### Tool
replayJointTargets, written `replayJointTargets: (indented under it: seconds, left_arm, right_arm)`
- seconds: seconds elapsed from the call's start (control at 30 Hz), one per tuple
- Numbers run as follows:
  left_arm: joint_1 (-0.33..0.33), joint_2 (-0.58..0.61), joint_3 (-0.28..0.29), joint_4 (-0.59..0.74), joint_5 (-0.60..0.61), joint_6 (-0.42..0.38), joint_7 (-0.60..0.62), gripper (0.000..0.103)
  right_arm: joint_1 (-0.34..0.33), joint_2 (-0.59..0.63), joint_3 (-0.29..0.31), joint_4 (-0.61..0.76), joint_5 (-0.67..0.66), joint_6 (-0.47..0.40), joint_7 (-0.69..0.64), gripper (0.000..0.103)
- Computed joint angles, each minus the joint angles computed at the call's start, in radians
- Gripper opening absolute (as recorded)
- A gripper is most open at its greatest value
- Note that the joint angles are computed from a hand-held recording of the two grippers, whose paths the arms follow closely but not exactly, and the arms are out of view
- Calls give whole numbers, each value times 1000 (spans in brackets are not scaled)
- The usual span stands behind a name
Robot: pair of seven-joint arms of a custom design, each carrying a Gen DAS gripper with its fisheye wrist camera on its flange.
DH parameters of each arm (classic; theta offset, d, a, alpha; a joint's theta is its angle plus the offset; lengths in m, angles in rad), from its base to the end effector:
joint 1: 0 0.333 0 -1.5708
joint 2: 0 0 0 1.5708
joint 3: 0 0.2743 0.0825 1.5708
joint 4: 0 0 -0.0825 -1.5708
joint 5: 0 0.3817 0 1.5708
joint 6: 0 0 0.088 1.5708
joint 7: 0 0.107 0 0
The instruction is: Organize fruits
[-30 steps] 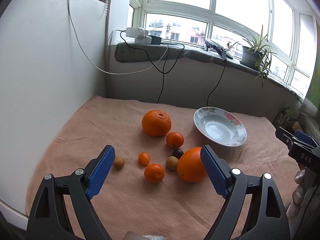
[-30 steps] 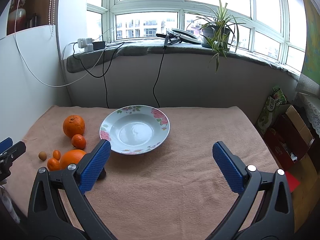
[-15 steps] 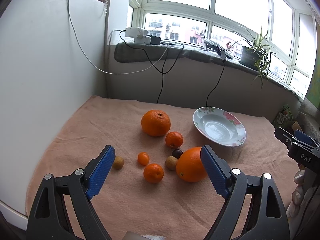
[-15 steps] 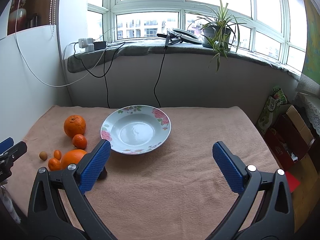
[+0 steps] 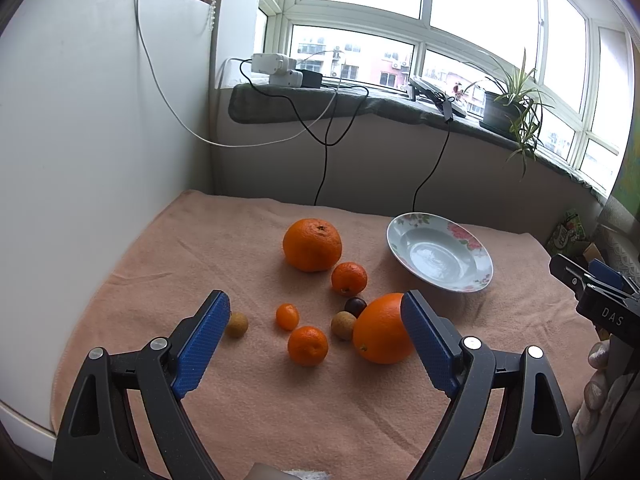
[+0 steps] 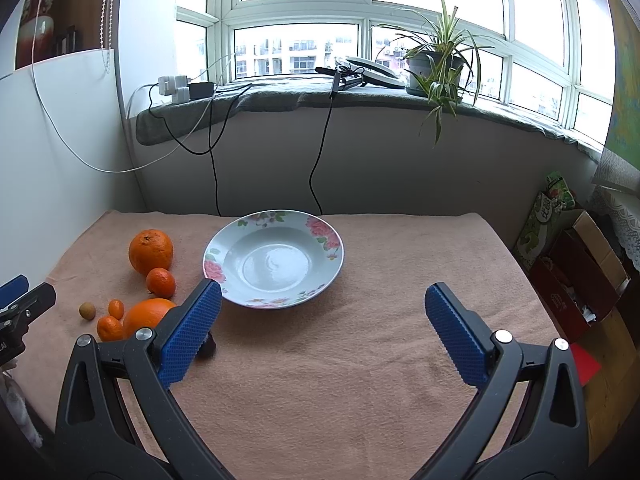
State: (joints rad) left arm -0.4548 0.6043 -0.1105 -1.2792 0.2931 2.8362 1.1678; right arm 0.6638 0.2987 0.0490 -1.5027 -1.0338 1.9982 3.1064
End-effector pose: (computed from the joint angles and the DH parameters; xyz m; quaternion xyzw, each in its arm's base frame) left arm 0.6376 -0.3938 0.4833 -0.5097 0.7245 -0.4129 0.2119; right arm 0.5390 0.3916 0.5046 -0.4645 0.7509 -0.4067 0.2347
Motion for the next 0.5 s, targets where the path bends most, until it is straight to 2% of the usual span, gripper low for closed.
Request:
replayJointTargets:
  seconds: [0.5]
  left_arm:
    - [-2, 0, -1, -4, 0, 4, 0, 88]
  right_arm:
    - [2, 6, -2, 7, 3, 2, -3, 103]
